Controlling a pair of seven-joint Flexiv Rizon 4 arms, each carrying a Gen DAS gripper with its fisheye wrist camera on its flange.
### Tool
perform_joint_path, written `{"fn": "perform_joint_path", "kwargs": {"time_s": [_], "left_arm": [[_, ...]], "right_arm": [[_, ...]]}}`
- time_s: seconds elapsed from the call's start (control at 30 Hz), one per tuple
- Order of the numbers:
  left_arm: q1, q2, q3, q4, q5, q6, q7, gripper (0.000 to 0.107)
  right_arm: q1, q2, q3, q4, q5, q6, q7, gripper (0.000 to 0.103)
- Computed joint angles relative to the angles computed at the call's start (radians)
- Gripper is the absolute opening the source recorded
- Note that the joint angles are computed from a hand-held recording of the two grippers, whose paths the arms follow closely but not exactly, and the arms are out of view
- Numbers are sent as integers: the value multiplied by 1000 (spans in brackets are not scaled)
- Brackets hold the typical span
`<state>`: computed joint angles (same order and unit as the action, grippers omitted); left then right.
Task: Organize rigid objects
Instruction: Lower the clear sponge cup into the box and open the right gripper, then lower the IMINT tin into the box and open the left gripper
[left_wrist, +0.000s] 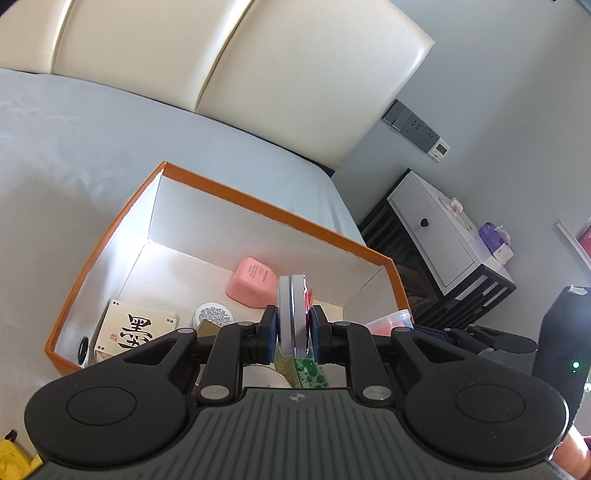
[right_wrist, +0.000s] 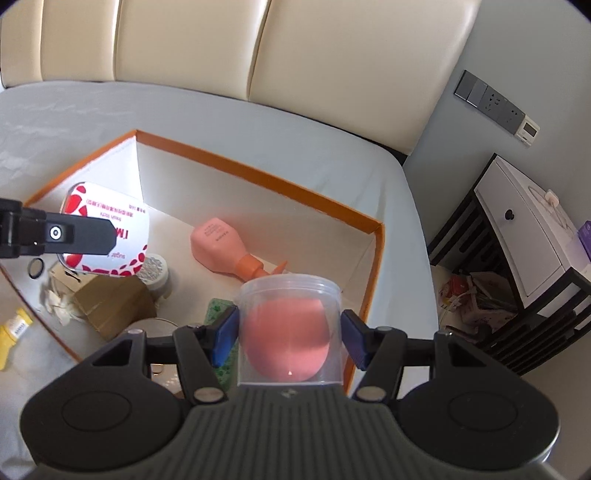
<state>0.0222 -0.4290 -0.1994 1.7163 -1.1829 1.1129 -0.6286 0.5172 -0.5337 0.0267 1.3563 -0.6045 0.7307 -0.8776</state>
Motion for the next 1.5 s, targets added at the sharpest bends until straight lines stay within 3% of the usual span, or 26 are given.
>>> {"fn": "perform_joint_path", "kwargs": {"time_s": [0.37, 0.73, 0.97, 1.1, 1.17, 1.27, 1.37, 1.5], "left_arm": [[20, -36, 2, -19, 77, -17, -70, 20], [34, -28, 0, -11, 67, -32, -78, 20], [38, -33, -8, -32, 72, -102, -83, 20], [37, -32, -17, -43, 58, -182, -99, 20], [31, -34, -14, -48, 58, -226, -126, 20], [13, -46, 1, -61, 112, -290, -198, 20], [-19, -44, 12, -58, 165, -251, -198, 20], [-16, -43, 4, -73, 203, -297, -200, 20]], "right_arm": [[12, -66, -12, -69, 4, -62, -89, 60], [-11, -35, 2, -39, 64, 13, -55, 61], [-16, 51, -33, 83, 13, 153, 182, 61], [-10, 134, -78, 209, -124, 241, 433, 62], [-21, 165, -71, 244, -148, 229, 535, 62], [-60, 192, -34, 283, -115, 230, 633, 62], [-84, 206, -12, 319, -111, 248, 683, 62], [-97, 224, -9, 368, -142, 294, 774, 62]]}}
